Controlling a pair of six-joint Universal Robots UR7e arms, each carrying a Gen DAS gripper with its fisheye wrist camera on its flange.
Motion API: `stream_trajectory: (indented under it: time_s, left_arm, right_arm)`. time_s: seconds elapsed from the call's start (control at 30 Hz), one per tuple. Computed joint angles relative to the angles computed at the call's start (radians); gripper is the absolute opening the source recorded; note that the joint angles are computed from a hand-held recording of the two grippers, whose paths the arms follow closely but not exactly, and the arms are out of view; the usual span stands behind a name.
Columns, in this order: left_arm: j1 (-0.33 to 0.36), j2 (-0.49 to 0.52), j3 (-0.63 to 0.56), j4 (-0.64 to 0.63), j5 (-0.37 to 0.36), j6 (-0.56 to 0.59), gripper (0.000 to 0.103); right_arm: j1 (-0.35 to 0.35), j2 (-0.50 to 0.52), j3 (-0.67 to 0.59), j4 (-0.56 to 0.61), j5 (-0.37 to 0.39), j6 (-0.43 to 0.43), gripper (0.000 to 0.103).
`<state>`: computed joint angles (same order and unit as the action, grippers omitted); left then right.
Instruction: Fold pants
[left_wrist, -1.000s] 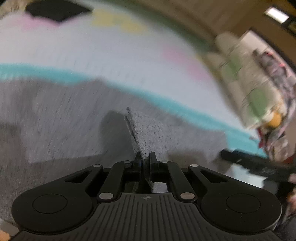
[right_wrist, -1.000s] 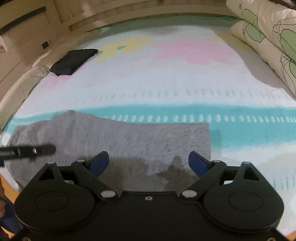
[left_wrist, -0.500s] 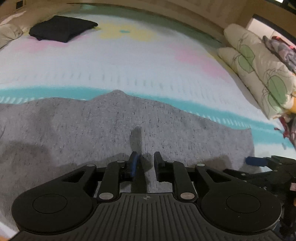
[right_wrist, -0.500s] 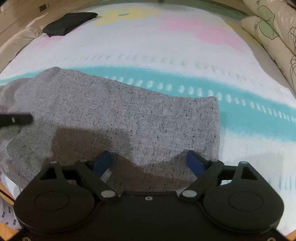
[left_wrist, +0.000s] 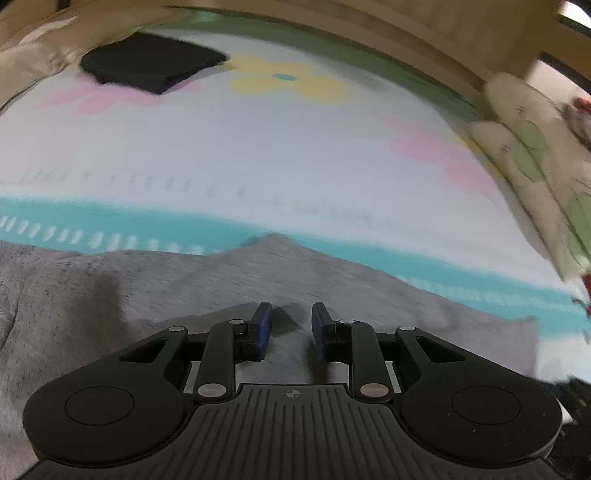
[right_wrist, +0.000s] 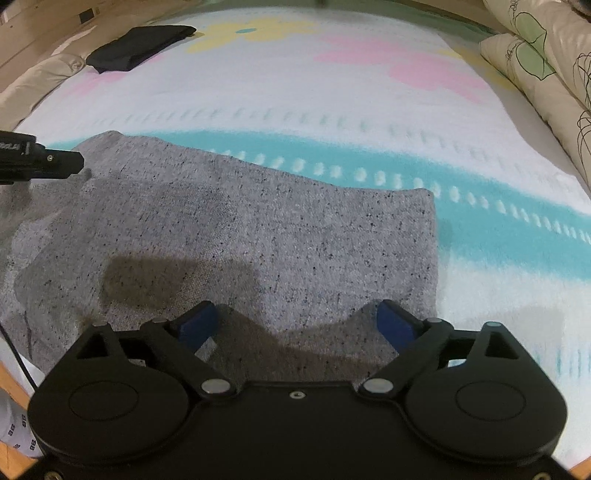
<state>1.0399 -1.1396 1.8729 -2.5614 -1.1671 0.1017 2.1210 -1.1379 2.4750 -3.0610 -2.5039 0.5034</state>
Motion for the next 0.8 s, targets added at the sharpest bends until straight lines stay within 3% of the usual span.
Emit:
stream_trajectory:
  time_s: [0.2, 0.33, 0.6, 0.8]
  left_arm:
    - [0.046, 0.092, -0.089, -0.018, -0.001, -0.013, 0.023]
    - [0.023, 0.122, -0.102, -0.032, 0.044, 0.056, 0.023]
    - [0.011, 0.152, -0.118, -0.054, 0.084, 0.076, 0.023]
    - [-0.013, 0.162, -0.096, -0.084, 0.162, 0.123, 0.027]
  right_arm:
    - [0.002, 0.008, -0.013, 0.029, -0.005, 0.025, 0.099]
    - [0.004, 0.025, -0.023, 0.034, -0.016, 0.042, 0.102]
    - [0.002, 0.033, -0.034, 0.046, -0.021, 0.071, 0.103]
    - [0.003, 0.038, -0.031, 0.033, -0.026, 0.069, 0.103]
